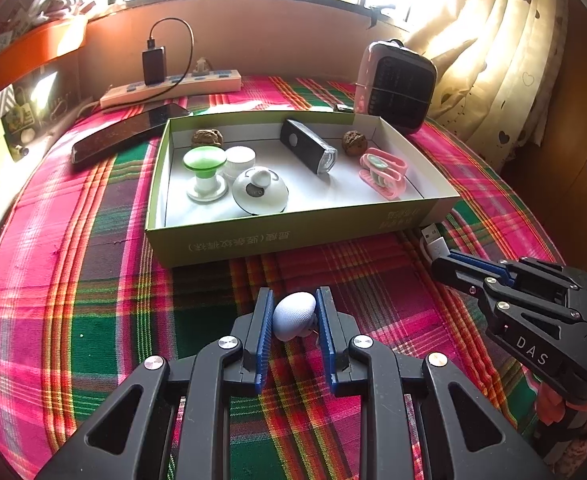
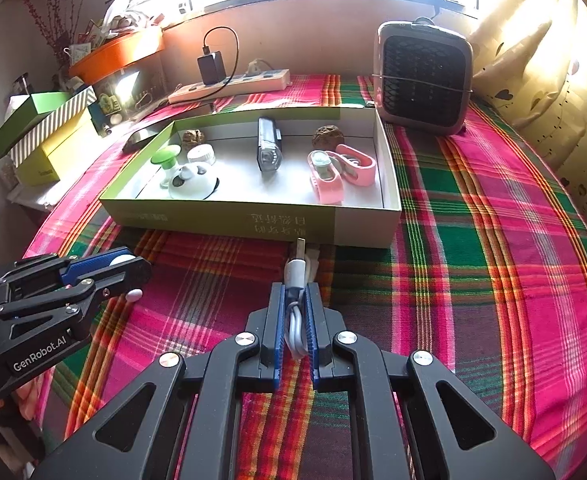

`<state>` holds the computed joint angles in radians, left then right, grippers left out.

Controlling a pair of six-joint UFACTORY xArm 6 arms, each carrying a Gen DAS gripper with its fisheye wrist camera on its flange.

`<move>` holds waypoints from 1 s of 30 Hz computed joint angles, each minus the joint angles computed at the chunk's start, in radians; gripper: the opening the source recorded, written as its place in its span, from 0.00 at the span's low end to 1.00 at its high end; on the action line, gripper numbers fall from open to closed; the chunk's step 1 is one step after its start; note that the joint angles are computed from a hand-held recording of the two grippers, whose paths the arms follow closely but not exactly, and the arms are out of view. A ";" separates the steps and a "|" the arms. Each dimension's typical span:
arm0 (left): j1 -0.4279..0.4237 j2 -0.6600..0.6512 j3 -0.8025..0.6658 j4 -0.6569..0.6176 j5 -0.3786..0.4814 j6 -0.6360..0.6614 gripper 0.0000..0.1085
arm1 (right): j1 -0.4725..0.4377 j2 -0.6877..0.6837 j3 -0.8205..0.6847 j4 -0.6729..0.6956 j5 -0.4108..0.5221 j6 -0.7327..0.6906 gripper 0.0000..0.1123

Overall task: Organize objects
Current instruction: 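Carry the white piece with left gripper while right gripper carries the cable into the box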

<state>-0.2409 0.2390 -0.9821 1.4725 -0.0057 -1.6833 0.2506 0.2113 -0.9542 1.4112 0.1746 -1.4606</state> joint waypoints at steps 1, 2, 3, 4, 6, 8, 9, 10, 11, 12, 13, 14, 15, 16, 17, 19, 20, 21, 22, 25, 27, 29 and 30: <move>-0.002 -0.005 0.002 0.007 0.004 -0.008 0.18 | -0.001 -0.004 0.002 0.008 0.002 -0.008 0.09; -0.003 -0.009 0.003 0.018 0.006 -0.019 0.18 | -0.001 -0.007 0.003 0.014 0.005 -0.014 0.09; -0.005 -0.013 0.004 0.029 0.010 -0.031 0.18 | -0.002 -0.011 0.005 0.016 0.010 -0.015 0.09; -0.007 -0.019 0.005 0.037 0.014 -0.040 0.18 | -0.003 -0.015 0.008 0.017 0.013 -0.017 0.09; -0.011 -0.028 0.008 0.061 0.020 -0.066 0.18 | -0.002 -0.023 0.013 0.031 0.016 -0.032 0.09; -0.014 -0.036 0.011 0.073 0.024 -0.078 0.18 | -0.001 -0.030 0.018 0.041 0.016 -0.045 0.09; -0.016 -0.040 0.014 0.077 0.027 -0.082 0.18 | 0.000 -0.034 0.020 0.044 0.019 -0.049 0.09; -0.018 -0.045 0.015 0.081 0.029 -0.087 0.18 | -0.001 -0.038 0.023 0.047 0.022 -0.051 0.09; -0.018 -0.048 0.017 0.085 0.030 -0.091 0.18 | -0.001 -0.042 0.024 0.050 0.024 -0.055 0.09; -0.019 -0.053 0.018 0.089 0.032 -0.095 0.18 | 0.000 -0.046 0.026 0.057 0.024 -0.064 0.09; -0.020 -0.057 0.019 0.096 0.032 -0.102 0.18 | 0.001 -0.050 0.027 0.065 0.023 -0.072 0.09; -0.019 -0.061 0.019 0.100 0.032 -0.106 0.18 | 0.000 -0.055 0.028 0.069 0.025 -0.077 0.09; -0.019 -0.065 0.019 0.107 0.031 -0.113 0.18 | -0.003 -0.061 0.030 0.073 0.032 -0.081 0.09; -0.018 -0.068 0.018 0.116 0.027 -0.124 0.18 | -0.004 -0.065 0.030 0.078 0.035 -0.084 0.09; -0.016 -0.070 0.015 0.124 0.022 -0.133 0.18 | -0.005 -0.068 0.029 0.084 0.036 -0.090 0.09; -0.013 -0.072 0.012 0.121 0.015 -0.131 0.18 | -0.008 -0.074 0.027 0.087 0.044 -0.097 0.09; -0.012 -0.074 0.009 0.127 0.014 -0.138 0.18 | -0.011 -0.076 0.027 0.078 0.050 -0.087 0.09; -0.011 -0.075 0.004 0.144 0.015 -0.155 0.18 | -0.013 -0.077 0.025 0.072 0.054 -0.081 0.09; -0.010 -0.075 0.002 0.143 0.016 -0.156 0.18 | -0.014 -0.079 0.023 0.070 0.055 -0.080 0.09; 0.001 -0.068 -0.011 0.126 -0.002 -0.142 0.18 | -0.016 -0.078 0.011 0.062 0.056 -0.073 0.09; 0.004 -0.065 -0.020 0.111 0.000 -0.128 0.18 | -0.020 -0.075 0.000 0.046 0.063 -0.057 0.09; 0.008 -0.061 -0.030 0.100 0.000 -0.119 0.18 | -0.026 -0.068 -0.015 0.032 0.068 -0.043 0.09; 0.013 -0.057 -0.038 0.094 -0.008 -0.113 0.18 | -0.028 -0.062 -0.026 0.019 0.071 -0.032 0.09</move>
<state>-0.2279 0.1823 -1.0197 1.5669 -0.0138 -1.7960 0.2222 0.1497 -0.9800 1.4305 0.2453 -1.4922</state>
